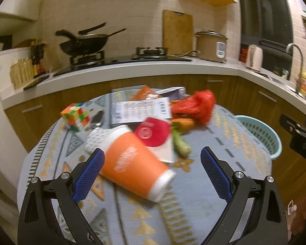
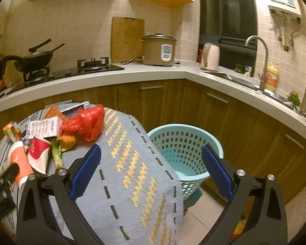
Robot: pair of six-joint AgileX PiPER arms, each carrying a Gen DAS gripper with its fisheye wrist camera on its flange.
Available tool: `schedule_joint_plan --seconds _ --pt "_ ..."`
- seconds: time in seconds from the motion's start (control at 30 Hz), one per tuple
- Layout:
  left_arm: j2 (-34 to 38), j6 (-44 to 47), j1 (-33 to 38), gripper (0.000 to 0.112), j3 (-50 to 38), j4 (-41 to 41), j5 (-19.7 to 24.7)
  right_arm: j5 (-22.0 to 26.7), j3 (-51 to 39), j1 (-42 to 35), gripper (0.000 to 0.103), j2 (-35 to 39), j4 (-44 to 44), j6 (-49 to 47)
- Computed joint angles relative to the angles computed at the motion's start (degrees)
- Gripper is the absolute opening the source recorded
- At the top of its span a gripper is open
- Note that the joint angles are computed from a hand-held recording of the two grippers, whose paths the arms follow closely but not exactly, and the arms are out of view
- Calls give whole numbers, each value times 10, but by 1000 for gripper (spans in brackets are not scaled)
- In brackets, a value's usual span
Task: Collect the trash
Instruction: 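Reach the left tool to the orange Joyoung cup and close on it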
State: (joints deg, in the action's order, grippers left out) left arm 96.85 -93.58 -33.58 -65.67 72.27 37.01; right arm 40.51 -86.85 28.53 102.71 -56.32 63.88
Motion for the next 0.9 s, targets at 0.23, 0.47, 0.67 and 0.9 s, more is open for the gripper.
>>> schedule_joint_plan --seconds 0.23,0.47,0.67,0.9 --pt "-24 50 82 92 28 -55 -56 -26 -48 9 66 49 85 -86" --pt "11 150 106 92 0 -184 -109 -11 -93 16 59 85 163 -159" --pt "69 221 109 93 -66 -288 -87 3 -111 7 59 97 205 -194" --pt "78 272 136 94 -72 -357 -108 -1 -130 1 60 109 262 -250"
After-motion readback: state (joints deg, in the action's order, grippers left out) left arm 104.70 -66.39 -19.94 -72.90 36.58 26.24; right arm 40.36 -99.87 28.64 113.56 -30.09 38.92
